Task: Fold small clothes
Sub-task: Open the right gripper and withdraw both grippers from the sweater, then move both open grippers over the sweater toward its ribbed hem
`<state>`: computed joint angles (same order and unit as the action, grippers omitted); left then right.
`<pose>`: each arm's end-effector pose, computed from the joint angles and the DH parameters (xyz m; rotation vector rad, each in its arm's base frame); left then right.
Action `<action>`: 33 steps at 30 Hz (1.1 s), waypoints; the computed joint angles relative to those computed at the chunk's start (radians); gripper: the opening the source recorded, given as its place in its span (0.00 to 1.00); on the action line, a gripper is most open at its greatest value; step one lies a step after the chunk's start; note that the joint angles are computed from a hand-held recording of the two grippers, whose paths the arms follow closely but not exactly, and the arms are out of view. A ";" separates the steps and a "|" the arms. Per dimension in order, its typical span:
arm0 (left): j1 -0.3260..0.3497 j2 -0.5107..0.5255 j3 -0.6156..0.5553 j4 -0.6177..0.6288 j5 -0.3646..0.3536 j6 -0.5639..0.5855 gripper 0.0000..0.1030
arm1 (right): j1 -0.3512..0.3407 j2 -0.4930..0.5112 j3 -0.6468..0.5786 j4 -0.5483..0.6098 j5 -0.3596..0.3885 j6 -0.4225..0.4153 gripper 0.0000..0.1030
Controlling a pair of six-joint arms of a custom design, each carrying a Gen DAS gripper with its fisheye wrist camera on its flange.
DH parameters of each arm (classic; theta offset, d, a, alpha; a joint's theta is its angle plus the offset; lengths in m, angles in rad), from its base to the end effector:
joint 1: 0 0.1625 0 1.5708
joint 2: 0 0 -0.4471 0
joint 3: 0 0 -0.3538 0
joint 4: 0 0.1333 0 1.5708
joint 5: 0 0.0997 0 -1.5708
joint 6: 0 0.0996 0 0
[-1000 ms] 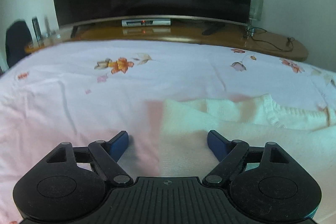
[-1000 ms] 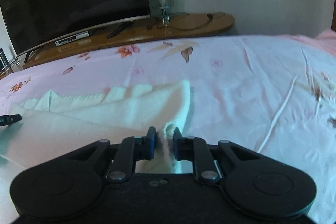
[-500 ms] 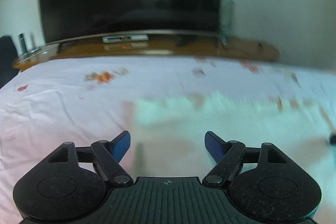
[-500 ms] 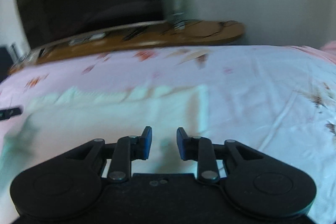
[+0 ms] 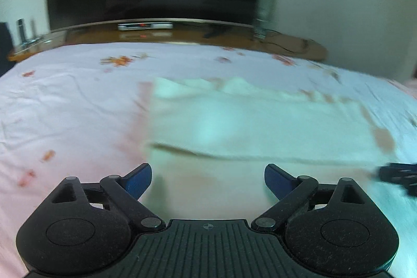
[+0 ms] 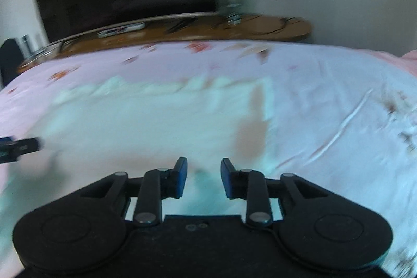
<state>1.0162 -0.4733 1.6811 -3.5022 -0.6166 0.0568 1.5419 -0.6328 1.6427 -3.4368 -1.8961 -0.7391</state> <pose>-0.1527 -0.6540 0.0584 0.2475 2.1908 -1.0692 0.0816 -0.6880 0.1408 0.6646 -2.3079 0.8659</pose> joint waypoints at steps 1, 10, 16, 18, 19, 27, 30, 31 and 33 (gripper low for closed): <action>-0.008 0.009 0.004 0.001 -0.002 0.014 0.91 | 0.005 0.007 0.014 -0.010 -0.011 -0.024 0.27; -0.003 -0.033 0.112 0.030 0.138 -0.116 0.91 | -0.032 -0.028 0.073 -0.115 -0.096 -0.086 0.28; -0.047 -0.039 0.138 0.065 0.204 -0.260 0.91 | -0.050 -0.085 0.127 -0.091 -0.050 -0.043 0.29; -0.082 -0.028 0.149 0.039 0.195 -0.219 0.91 | -0.050 -0.105 0.152 -0.078 -0.006 -0.023 0.30; -0.095 -0.026 0.153 0.048 0.178 -0.220 0.91 | -0.049 -0.118 0.166 -0.059 0.015 -0.015 0.31; -0.152 -0.003 0.187 0.188 0.125 -0.341 0.91 | -0.027 -0.134 0.270 0.006 0.066 -0.043 0.33; -0.156 0.013 0.221 0.126 0.139 -0.279 0.91 | -0.025 -0.121 0.293 -0.043 0.043 -0.070 0.33; -0.155 0.010 0.237 0.107 0.146 -0.270 0.91 | -0.029 -0.117 0.299 -0.067 0.036 -0.082 0.33; -0.153 -0.021 0.270 0.126 0.141 -0.307 0.91 | -0.038 -0.125 0.311 -0.101 0.028 -0.083 0.33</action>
